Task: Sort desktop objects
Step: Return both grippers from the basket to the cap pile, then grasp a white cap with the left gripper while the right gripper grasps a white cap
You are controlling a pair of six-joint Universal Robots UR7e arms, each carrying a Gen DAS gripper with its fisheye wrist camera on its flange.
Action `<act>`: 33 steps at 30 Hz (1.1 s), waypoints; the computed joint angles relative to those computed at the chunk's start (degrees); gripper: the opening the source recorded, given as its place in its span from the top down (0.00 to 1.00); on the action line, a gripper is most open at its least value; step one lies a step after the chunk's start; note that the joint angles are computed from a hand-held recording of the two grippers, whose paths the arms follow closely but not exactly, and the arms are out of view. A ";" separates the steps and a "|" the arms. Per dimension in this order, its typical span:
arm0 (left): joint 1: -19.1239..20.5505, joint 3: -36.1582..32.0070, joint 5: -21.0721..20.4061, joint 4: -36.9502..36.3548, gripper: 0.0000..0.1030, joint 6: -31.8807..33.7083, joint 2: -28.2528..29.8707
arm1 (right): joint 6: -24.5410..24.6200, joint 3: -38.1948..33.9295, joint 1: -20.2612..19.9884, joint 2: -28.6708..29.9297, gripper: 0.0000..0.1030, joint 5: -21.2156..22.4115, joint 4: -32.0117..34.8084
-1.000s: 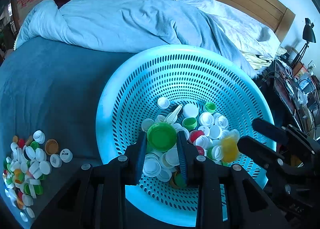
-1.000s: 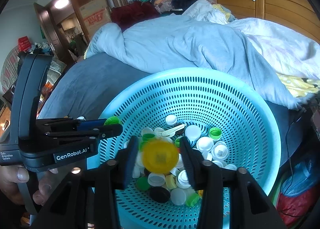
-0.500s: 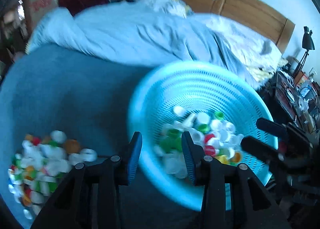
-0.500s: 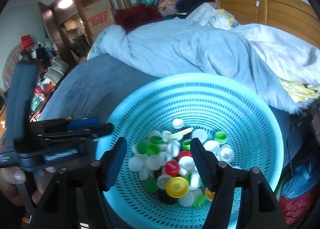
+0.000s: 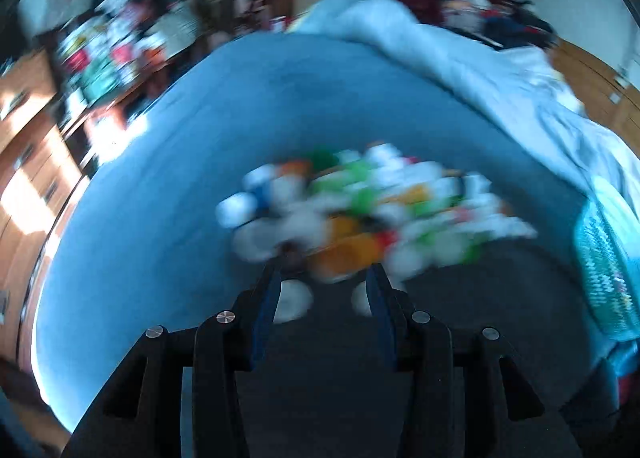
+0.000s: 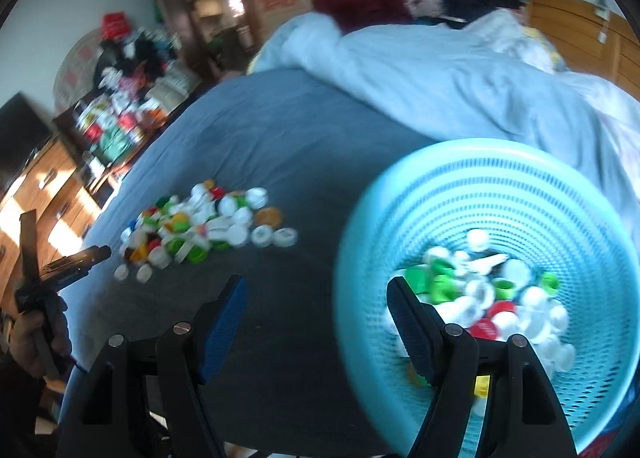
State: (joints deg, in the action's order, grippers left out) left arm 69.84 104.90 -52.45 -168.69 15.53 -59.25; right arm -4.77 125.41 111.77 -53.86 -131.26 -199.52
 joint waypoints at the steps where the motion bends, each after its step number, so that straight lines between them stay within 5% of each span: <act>1: 0.96 0.02 -0.28 0.03 0.62 0.06 -0.25 | 0.00 -0.45 0.09 0.41 0.25 0.09 0.71; 6: 3.58 -1.23 -3.11 1.38 0.62 1.36 1.05 | 0.84 -3.13 1.24 2.74 0.25 -0.91 4.24; 17: 4.48 -2.74 -1.79 -2.18 0.66 5.64 4.94 | 0.62 -10.53 4.25 8.88 0.25 -2.03 11.82; 18: 4.51 -2.51 -2.36 -2.20 0.76 6.29 4.73 | 0.54 -11.23 4.35 9.53 0.25 -1.51 12.51; 33: 4.83 -0.49 -5.78 -7.08 0.76 2.25 -2.80 | -2.13 -32.00 2.42 27.37 0.38 13.19 25.70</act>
